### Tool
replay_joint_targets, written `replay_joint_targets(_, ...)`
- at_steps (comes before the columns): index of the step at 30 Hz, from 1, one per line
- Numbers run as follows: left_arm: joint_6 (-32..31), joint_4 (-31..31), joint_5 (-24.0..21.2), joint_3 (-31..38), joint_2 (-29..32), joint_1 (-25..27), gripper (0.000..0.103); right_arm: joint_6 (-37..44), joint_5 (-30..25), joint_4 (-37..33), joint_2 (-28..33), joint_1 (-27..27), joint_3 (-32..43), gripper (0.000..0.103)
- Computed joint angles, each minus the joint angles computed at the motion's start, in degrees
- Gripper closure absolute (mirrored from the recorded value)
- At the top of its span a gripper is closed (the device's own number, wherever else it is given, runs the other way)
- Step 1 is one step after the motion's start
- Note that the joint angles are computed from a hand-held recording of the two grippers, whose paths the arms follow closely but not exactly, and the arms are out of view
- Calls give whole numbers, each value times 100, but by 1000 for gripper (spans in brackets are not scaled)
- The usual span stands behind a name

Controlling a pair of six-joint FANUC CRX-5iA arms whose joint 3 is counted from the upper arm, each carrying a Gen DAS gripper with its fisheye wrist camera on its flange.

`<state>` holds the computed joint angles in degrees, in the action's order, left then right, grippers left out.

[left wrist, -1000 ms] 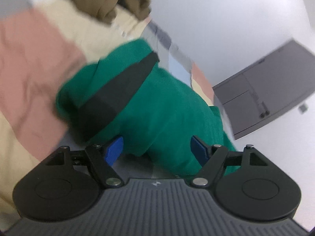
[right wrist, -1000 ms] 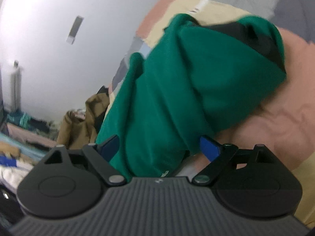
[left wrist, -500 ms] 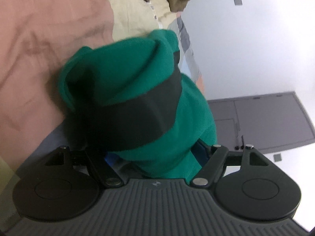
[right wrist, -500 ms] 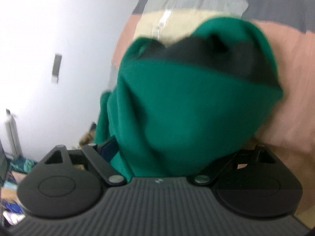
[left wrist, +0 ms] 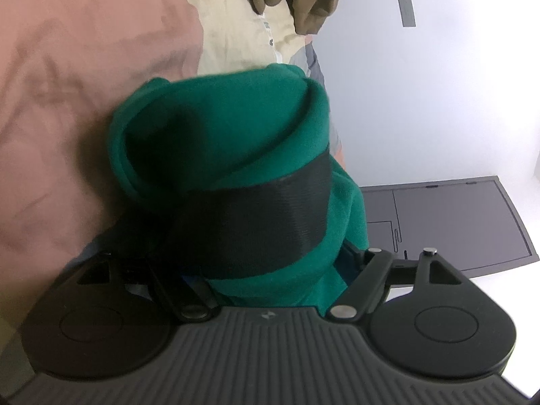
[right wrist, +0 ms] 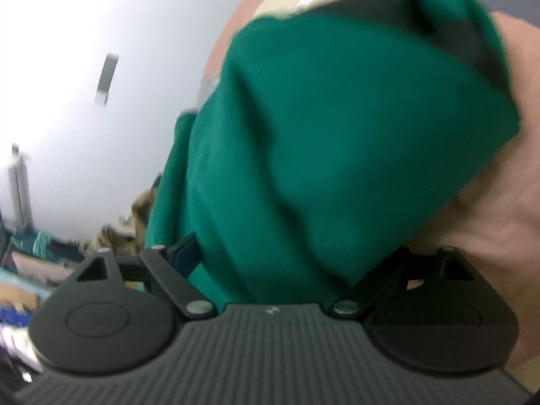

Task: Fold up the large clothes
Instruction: 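Grasp the green hoodie bundle with both tools and lift it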

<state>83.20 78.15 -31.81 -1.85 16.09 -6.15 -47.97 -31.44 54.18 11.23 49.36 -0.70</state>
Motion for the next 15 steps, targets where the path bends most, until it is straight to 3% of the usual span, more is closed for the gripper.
replay_joint_targets(2,5,-57,30,49,29,-14,24,472,-81,-328,95,44,210,19)
replay_joint_targets(4,137,-330,84,70,-28,4,36,813,-343,-372,142,93,354,30)
replay_joint_targets(6,474,-1021,-28,266,-60,111,58,726,-431,-150,93,117,303,53)
replay_joint_targets(8,201,-826,128,121,-187,59,67,825,-504,-78,54,138,310,62)
replay_joint_targets(15,67,-999,153,-54,-565,118,77,1336,-825,57,-27,301,412,72)
